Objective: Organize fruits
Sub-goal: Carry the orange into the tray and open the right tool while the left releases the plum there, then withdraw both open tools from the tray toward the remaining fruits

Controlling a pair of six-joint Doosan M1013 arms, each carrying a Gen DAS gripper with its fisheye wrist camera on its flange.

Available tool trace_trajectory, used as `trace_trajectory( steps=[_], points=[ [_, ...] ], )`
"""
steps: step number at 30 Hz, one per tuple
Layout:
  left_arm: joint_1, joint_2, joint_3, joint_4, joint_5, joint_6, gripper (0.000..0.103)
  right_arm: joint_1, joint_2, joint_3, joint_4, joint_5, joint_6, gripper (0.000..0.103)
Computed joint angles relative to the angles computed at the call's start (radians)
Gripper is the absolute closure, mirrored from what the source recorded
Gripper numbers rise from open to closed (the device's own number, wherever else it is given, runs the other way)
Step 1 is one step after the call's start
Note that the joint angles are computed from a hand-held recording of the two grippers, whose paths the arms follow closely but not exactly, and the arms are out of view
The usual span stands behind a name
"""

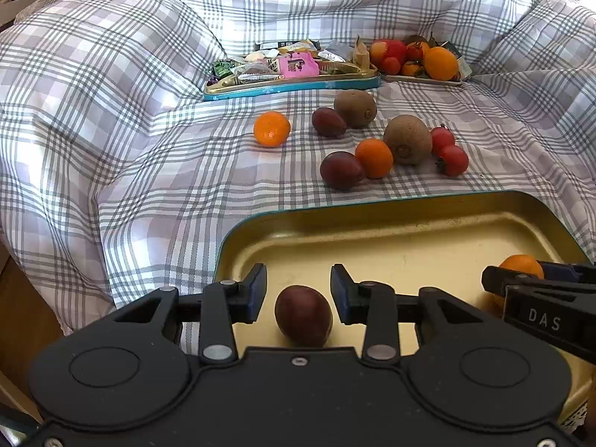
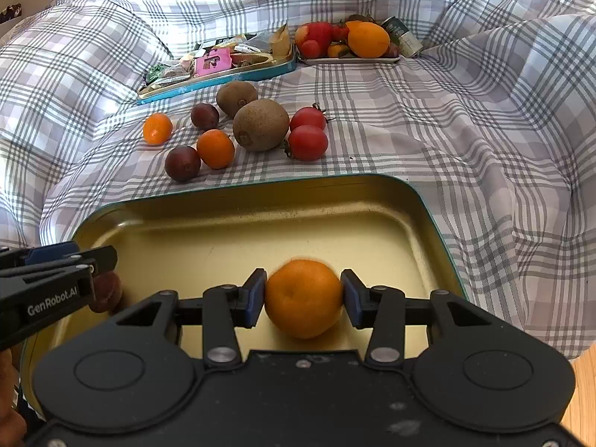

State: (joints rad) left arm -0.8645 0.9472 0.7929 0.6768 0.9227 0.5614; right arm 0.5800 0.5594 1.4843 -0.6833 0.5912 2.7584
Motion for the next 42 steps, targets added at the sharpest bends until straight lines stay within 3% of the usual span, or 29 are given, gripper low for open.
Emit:
trace_trajectory(
  steps=[14,29,42],
  points=[
    [0.001,-0.002,0.001,-0.026,0.008,0.003,0.057,0.001,-0.004,0.005,-0.027,-0.005,0.022,0.057],
    [0.008,-0.025,0.020,-0.013,-0.007,-0.035,0.057,-0.007,-0.034,0.033,-0.157,-0.019,0.196,0.057],
    [0.007,-0.058,0.066,0.013,-0.038,-0.066,0.057,-0.013,-0.053,0.058,-0.137,-0.004,0.173,0.056]
  ],
)
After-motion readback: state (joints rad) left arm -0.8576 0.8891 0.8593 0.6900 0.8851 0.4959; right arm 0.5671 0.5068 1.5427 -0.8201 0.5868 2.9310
